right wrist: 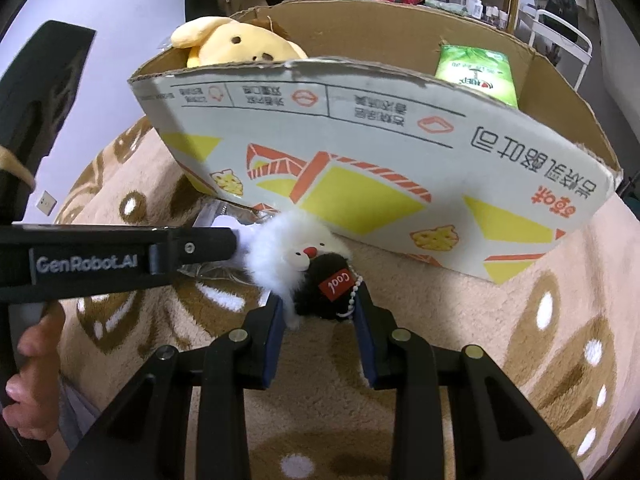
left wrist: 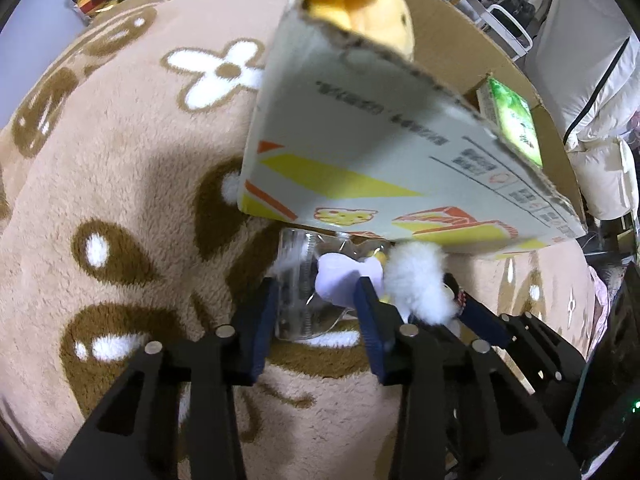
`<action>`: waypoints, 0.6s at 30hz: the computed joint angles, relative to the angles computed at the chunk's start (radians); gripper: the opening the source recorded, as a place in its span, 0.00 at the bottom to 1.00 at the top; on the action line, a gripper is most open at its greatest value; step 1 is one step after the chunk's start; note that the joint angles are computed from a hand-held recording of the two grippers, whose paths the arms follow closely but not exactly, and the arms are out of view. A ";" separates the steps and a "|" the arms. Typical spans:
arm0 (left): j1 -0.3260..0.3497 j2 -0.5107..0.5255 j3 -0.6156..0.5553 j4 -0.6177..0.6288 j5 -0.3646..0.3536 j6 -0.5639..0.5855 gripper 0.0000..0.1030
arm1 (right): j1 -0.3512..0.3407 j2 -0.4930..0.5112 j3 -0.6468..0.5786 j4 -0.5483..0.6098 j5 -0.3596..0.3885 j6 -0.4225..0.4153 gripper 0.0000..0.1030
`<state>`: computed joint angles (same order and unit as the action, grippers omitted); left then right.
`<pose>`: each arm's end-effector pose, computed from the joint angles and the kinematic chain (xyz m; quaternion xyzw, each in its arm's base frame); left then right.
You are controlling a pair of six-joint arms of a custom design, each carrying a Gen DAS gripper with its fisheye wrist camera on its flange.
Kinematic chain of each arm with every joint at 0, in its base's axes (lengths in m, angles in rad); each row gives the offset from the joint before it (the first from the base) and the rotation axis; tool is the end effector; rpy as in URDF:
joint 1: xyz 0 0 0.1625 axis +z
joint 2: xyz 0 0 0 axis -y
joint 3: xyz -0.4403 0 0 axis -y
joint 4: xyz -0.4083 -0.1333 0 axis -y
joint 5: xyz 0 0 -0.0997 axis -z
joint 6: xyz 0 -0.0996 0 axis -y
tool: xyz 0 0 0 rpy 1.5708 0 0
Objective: Organize soft objects
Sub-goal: 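Grasp clear bag with left tool while right tool grasps white fluffy keychain doll, then lift both items over the box and open both tools to drop them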
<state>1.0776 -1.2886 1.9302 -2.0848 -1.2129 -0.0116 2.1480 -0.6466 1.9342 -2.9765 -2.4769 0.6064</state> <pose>-0.1060 -0.5524 0.2358 0.2452 0.9510 0.0164 0.1877 0.3580 -0.4492 -0.0135 -0.0389 -0.8971 0.2878 0.3330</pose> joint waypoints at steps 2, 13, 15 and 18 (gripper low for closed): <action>-0.005 -0.005 0.003 0.001 0.002 0.004 0.33 | 0.000 -0.004 0.004 0.003 -0.001 0.006 0.33; -0.022 -0.081 0.015 -0.016 -0.068 0.060 0.04 | 0.004 -0.030 0.026 0.037 -0.018 0.052 0.33; -0.036 -0.100 0.027 -0.028 -0.076 0.077 0.02 | 0.011 -0.034 0.029 0.040 -0.026 0.055 0.33; -0.056 -0.127 0.050 -0.048 -0.068 0.090 0.01 | 0.024 -0.048 0.039 0.051 -0.043 0.077 0.32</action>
